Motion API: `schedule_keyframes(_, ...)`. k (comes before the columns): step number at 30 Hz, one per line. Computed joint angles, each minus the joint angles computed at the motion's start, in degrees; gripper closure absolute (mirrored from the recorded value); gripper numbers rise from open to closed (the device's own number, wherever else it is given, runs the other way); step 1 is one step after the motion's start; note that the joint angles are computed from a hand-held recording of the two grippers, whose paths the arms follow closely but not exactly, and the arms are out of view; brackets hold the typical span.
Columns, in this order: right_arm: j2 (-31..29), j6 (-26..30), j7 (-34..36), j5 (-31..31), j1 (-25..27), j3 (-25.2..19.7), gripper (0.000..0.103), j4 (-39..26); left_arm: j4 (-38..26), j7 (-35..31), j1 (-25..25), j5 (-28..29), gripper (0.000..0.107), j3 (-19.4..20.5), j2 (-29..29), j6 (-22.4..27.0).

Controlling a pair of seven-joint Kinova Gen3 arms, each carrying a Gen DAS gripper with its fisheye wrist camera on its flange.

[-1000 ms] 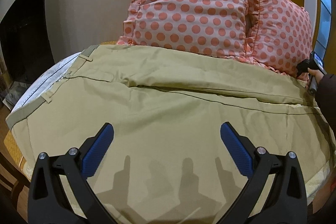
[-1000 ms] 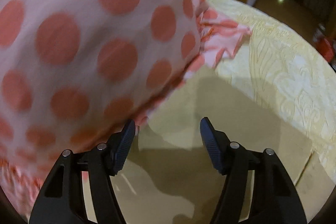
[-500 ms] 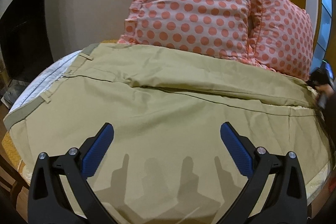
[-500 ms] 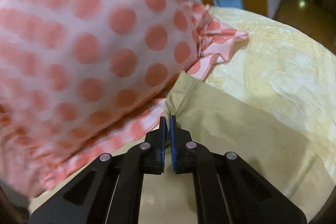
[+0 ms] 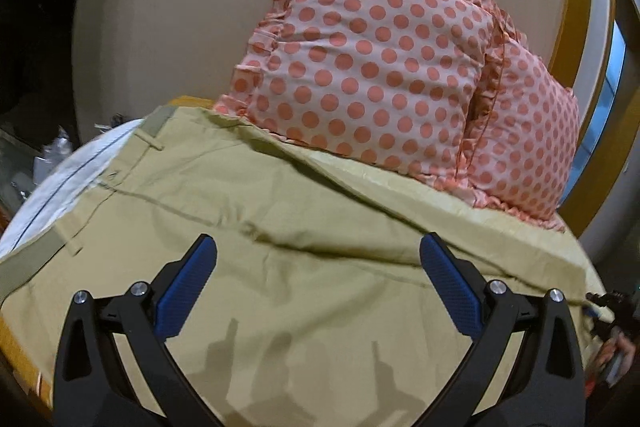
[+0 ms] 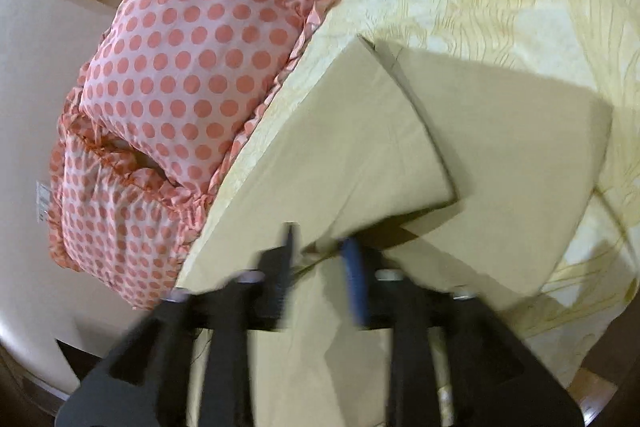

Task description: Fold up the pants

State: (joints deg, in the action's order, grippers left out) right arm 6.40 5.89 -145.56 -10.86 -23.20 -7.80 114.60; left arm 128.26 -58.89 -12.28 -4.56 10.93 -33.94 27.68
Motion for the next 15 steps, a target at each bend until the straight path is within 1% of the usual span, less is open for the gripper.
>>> schedule_keyframes(1,0.27,-0.92,-0.25,0.05,0.11,-0.08,0.051,0.31,-0.31,-1.74,1.01,1.36,0.006,-2.22,1.42,-1.08)
schedule_keyframes(2,0.57,-1.32,-1.42,1.03,-0.84,0.82,0.051,0.17,-0.80,-4.07,2.07,3.63,0.006,-4.59,3.09,-1.92)
schedule_keyframes(3,0.48,-1.24,-3.21,2.95,-2.85,2.74,0.051,0.14,-1.55,-6.36,3.59,5.96,0.006,-7.24,4.97,-2.28)
schedule_keyframes(4,1.27,-1.05,-4.64,5.28,-5.29,5.40,0.056,-0.95,-2.29,-8.68,5.28,8.29,0.006,-9.89,6.88,-2.73)
schedule_keyframes(5,1.86,-1.49,-5.67,7.18,-7.73,8.05,0.086,-1.33,-3.15,-10.80,7.04,10.62,0.006,-12.55,8.79,-2.85)
schedule_keyframes(6,2.65,-2.86,-5.85,8.16,-9.10,9.69,0.101,-1.41,-4.32,-11.98,8.38,12.95,0.006,-15.20,11.44,-3.04)
schedule_keyframes(7,2.50,-5.17,-6.29,8.20,-9.54,10.26,0.101,-0.41,-5.65,-12.95,9.70,15.28,0.006,-17.86,14.04,-2.66)
schedule_keyframes(8,1.81,-7.50,-5.81,7.30,-8.91,9.78,0.101,0.85,-6.43,-14.22,11.44,17.61,0.007,-20.51,15.58,-2.37)
schedule_keyframes(10,-0.01,-12.16,-3.11,5.20,-10.02,11.02,0.101,3.65,-8.65,-15.51,15.05,22.27,0.007,-25.82,19.99,-2.46)
schedule_keyframes(11,-0.56,-13.71,-2.76,5.35,-9.66,10.63,0.101,4.51,-10.04,-16.96,16.68,24.60,0.009,-28.48,22.22,-1.77)
schedule_keyframes(12,-0.90,-14.34,-3.34,6.17,-8.25,9.23,0.101,4.87,-12.00,-18.39,17.95,26.93,0.011,-30.90,24.87,-0.49)
schedule_keyframes(13,-0.94,-14.48,-4.85,7.90,-5.77,6.80,0.101,4.84,-14.03,-19.15,18.32,28.78,0.014,-32.27,27.53,1.00)
schedule_keyframes(14,-0.94,-14.83,-7.03,10.23,-3.12,4.29,0.101,4.91,-16.05,-19.57,18.08,29.69,0.019,-32.58,30.18,1.55)
schedule_keyframes(15,-0.92,-15.32,-9.00,12.27,-0.46,1.79,0.101,5.04,-18.44,-19.05,16.84,29.67,0.020,-31.84,32.68,3.04)
